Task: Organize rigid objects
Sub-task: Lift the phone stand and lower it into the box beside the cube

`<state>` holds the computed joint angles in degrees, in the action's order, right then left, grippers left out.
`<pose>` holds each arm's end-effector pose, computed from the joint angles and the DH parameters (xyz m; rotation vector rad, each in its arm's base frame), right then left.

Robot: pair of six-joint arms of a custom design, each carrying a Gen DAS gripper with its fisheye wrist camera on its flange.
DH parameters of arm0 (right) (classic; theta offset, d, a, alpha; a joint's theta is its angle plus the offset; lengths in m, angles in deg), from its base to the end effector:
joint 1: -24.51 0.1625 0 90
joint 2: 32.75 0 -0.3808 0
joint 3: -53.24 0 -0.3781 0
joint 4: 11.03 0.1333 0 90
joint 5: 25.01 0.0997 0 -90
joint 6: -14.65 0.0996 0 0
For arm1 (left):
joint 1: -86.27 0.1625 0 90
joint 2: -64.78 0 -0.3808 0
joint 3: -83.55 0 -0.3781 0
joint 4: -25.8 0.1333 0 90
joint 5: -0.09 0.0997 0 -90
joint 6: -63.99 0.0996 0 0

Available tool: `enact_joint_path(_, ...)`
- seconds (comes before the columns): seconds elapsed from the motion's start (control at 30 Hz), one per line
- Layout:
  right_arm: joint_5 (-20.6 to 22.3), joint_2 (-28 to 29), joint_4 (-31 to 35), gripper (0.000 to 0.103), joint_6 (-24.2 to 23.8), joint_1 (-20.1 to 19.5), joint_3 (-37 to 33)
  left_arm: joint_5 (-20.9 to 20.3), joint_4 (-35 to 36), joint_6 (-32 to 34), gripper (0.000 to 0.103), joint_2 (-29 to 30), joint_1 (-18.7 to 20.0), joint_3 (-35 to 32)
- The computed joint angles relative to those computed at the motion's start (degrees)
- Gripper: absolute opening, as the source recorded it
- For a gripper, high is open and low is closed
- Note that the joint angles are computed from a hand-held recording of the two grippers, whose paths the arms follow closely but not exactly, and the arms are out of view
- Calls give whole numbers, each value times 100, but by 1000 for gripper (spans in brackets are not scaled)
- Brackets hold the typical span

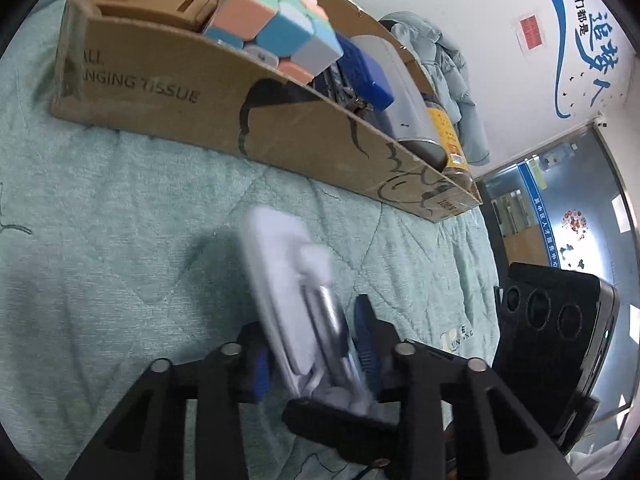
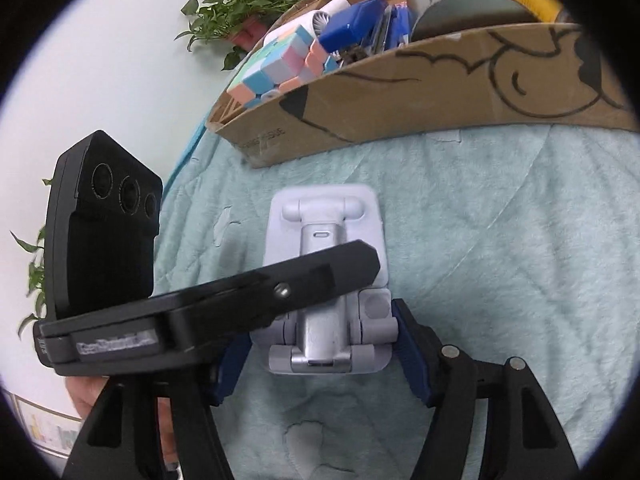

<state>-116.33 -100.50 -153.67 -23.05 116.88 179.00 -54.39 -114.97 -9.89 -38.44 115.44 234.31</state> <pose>0.1489 -0.4287 0.0858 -1.0744 2.9414 0.1509 -0.1446 -0.2996 0.1789 -0.3465 2.8050 -0.8661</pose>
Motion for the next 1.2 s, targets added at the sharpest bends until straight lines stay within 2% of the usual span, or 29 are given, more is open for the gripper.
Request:
enact_joint_path(0.07, -161, 2, -234, 66, -152, 133, 101, 31, 77, -43, 27, -118, -92, 0)
enact_joint_path(0.1, -163, -22, -306, 66, -219, 184, 138, 116, 348, -151, 27, -214, -188, -46)
enact_joint_path(0.2, 13, -109, -426, 66, -368, 309, 161, 361, 933, -284, 25, -567, -448, -199)
enact_joint_path(0.3, 191, -157, -690, 66, -505, 510, 167, 544, 1282, -131, 25, -719, -523, -465)
enact_joint_path(0.43, 394, -110, -821, 66, -472, 775, -62, 734, 1521, 370, 25, -624, -435, -978)
enact_joint_path(0.67, 458, 287, -770, 66, -202, 1195, -741, 962, 1849, 1200, 25, -376, -115, -1833)
enact_joint_path(0.93, 441, 1171, -361, 66, 370, 1606, -1770, 937, 2149, 1898, 24, -407, 656, -2610)
enact_joint_path(1.2, 306, 2222, 652, 66, 1268, 1865, -3037, 394, 2098, 2630, 24, -280, 1929, -3235)
